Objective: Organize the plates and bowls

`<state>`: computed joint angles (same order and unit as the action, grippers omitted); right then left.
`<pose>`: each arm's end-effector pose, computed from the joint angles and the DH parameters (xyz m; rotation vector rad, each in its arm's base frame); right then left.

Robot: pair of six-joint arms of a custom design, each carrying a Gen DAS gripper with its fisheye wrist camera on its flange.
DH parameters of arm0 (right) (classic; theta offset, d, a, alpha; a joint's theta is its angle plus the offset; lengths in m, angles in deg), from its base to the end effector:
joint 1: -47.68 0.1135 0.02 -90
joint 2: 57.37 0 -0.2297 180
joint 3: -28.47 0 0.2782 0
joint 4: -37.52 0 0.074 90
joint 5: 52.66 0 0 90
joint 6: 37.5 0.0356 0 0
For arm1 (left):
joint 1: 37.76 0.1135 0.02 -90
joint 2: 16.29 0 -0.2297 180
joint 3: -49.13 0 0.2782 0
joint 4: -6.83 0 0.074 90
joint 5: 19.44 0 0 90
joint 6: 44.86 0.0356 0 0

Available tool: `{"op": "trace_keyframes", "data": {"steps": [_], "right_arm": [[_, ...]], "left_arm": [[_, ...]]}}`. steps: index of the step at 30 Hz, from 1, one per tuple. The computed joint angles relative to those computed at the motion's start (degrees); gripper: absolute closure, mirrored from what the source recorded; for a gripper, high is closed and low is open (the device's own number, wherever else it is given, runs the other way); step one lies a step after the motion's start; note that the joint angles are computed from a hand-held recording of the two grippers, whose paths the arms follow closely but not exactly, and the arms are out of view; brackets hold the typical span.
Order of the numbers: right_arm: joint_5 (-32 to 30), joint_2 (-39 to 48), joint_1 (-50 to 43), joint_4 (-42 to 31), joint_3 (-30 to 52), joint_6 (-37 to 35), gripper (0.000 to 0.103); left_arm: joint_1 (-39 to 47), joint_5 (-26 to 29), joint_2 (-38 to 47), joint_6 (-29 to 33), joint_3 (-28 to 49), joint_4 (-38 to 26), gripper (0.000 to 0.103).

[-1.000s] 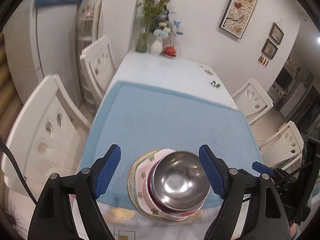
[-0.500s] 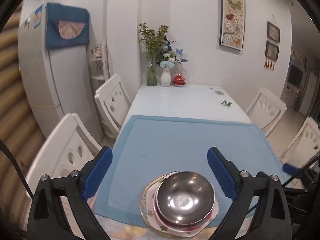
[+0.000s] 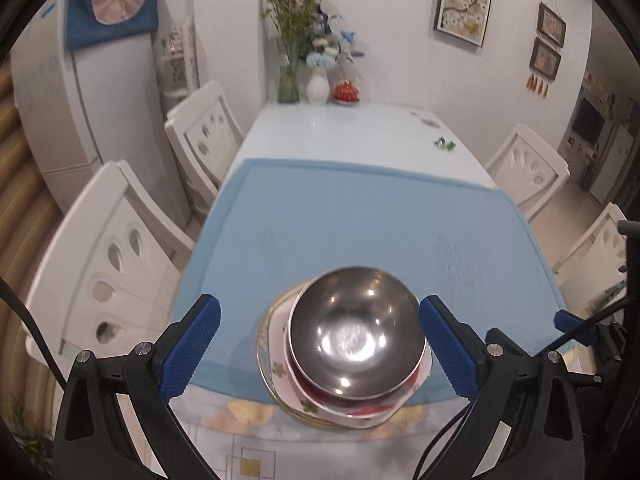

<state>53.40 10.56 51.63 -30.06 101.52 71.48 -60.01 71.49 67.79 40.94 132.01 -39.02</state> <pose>0.2609 0.0081 0.2552 0.4304 2.5736 -0.2335 0.3229 -0.1327 0.2559 0.3848 2.3740 -0.2355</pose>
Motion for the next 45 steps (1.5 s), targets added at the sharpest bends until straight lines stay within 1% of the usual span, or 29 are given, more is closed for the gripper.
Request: {"op": "trace_keyframes", "data": {"steps": [3, 15, 19, 25, 32, 45], "right_arm": [[-2.9, 0.1, -1.4, 0.1, -0.4, 0.3, 0.016], [-4.4, 2.2, -0.8, -0.3, 1.0, -0.1, 0.016], [-6.4, 3.0, -1.0, -0.1, 1.4, -1.0, 0.016], [-6.6, 3.6, -0.6, 0.1, 1.8, -1.6, 0.016], [-8.2, 4.6, -1.0, 0.1, 2.0, -1.8, 0.016], [-7.8, 6.4, 0.0, 0.2, 3.0, -1.3, 0.016]], "left_arm": [[0.0, 0.3, 0.2, 0.4, -0.3, -0.3, 0.003], [1.0, 2.1, 2.5, 0.2, 1.3, -2.0, 0.003], [1.3, 2.6, 3.1, -0.1, 1.8, -2.2, 0.003], [1.6, 3.0, 3.7, -0.1, 2.3, -2.3, 0.003], [2.2, 4.1, 4.9, -0.5, 3.2, -2.8, 0.003], [2.8, 5.2, 6.4, -0.4, 4.2, -3.1, 0.003]]}}
